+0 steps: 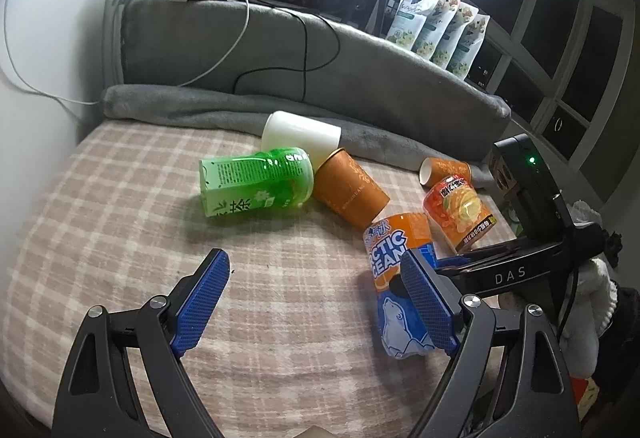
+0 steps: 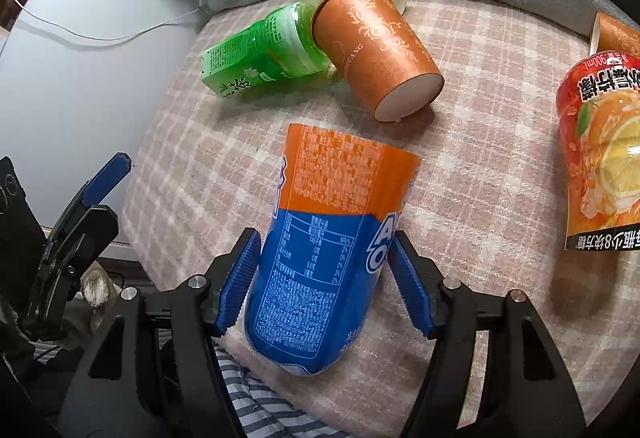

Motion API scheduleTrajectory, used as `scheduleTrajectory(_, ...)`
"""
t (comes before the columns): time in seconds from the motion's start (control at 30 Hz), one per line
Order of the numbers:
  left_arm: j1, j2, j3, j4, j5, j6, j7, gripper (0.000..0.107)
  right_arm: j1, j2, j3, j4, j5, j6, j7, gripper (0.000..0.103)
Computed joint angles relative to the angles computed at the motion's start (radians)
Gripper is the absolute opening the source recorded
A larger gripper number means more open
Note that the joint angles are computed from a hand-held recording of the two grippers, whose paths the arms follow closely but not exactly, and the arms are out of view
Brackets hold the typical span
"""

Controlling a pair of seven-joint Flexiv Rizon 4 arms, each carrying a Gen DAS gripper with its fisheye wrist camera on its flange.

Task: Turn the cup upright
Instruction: 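Open the right gripper off the cup while the left gripper closes around it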

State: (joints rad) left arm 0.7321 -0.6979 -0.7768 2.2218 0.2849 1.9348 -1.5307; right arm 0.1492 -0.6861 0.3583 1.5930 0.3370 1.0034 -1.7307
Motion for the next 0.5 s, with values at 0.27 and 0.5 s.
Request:
scheduleTrajectory(0.27, 0.008, -0.015, -0.024, -0.006, -0.014, -0.027, 0.013, 0.087, 0.011, 0.01, -0.011, 0.032, -0.015, 0.076, 0.017, 0.073)
scheduleTrajectory(0.5, 0.034, -0.044, -0.079, -0.017, -0.036, -0.082, 0.047, 0.087, -0.027, 0.035, 0.02, 0.067, 0.01, 0.141, 0.001, 0.081)
